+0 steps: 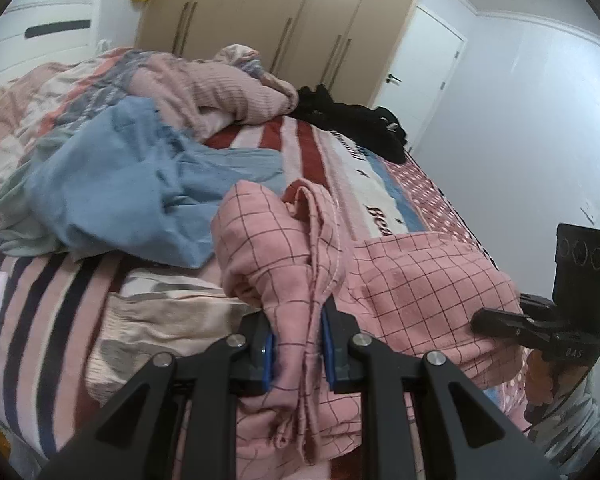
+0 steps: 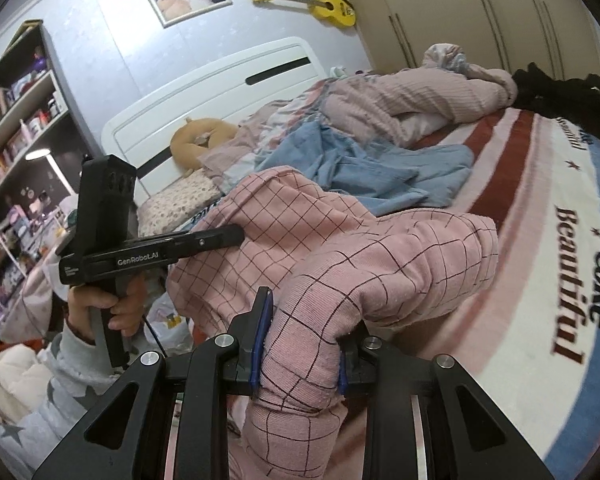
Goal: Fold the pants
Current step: 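Lift and carry the folded pants with both grippers toward the pillow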
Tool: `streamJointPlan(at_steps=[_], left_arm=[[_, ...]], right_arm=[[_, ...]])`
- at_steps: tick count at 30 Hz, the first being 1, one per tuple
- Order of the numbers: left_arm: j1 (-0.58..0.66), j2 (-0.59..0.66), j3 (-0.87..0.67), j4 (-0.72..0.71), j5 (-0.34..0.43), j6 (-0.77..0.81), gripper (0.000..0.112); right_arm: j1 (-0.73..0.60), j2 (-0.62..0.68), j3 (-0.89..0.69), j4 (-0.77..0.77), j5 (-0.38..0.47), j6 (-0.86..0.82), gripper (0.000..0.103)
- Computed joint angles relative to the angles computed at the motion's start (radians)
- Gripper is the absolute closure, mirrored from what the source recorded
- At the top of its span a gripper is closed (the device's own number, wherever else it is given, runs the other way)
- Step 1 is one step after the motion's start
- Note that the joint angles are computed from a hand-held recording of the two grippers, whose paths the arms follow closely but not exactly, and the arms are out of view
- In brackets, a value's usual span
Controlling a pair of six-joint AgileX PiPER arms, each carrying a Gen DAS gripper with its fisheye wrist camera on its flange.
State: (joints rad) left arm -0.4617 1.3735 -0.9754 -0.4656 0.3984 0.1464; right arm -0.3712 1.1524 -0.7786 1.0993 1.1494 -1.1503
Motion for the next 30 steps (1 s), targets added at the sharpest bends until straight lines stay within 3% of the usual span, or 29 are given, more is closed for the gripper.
streamJointPlan(at_steps=[6,16,25,30], left_arm=[[0.184,0.035,0.013,-0.278,0.063,0.327,0.097],[0.339,0.165,-0.014,-0.479,0.138,0.592,0.097],[0.392,0.262,-0.021,-0.526,0.185,0.674,0.096],[0.451,0.229,-0.004,-0.596,0.28,0.738,0.096]], right_arm=[[0.212,0.052,-0.014,0.031,-0.178,0.066,0.082],[0.408,0.158,-0.008,0.058,-0.375,0.097,0.082],[0.453,0.229,0.041,0.081,-0.442,0.059,0.082],[0.432,0.209,0.071,0.103,-0.416,0.041,0.082]])
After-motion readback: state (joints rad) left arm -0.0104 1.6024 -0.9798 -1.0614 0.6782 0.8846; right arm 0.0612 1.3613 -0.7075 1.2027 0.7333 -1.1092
